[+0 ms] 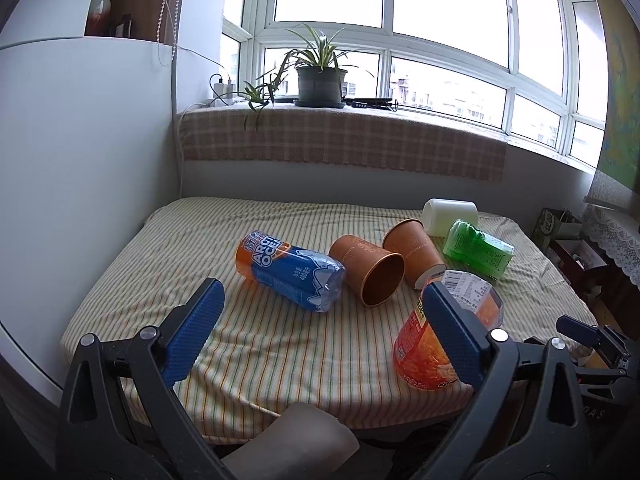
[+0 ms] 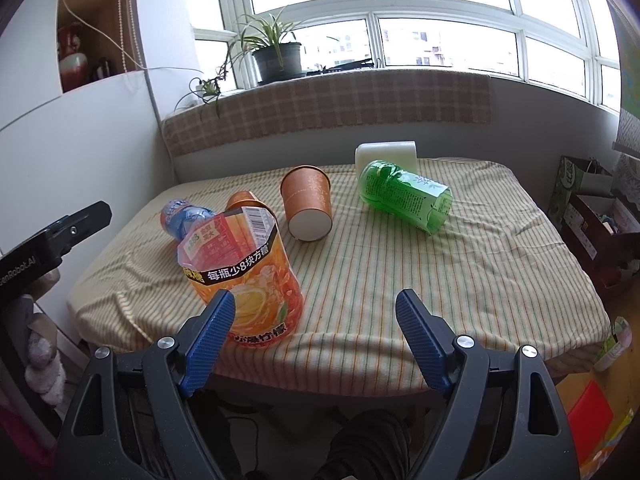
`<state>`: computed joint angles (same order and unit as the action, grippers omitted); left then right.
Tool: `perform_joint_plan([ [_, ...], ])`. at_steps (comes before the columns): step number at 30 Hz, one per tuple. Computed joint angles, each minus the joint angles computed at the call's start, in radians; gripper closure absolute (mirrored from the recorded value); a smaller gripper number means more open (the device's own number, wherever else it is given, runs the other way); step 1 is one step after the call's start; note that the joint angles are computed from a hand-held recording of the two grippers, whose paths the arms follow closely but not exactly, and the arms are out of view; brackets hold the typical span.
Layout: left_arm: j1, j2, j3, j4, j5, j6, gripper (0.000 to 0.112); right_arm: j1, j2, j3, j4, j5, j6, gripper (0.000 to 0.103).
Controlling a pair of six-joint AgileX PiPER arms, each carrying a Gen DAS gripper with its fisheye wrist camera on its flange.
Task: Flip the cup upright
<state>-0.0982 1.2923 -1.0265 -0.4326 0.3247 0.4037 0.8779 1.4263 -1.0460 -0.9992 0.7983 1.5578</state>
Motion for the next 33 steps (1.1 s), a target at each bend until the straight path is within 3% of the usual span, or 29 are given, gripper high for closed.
perform_joint_plan([
  [33, 0.027, 0.024, -0.011, -0.057, 0.001, 0.045, 0.011, -0.026, 0.041, -0.022, 0.083, -0.065, -0.091, 0.021],
])
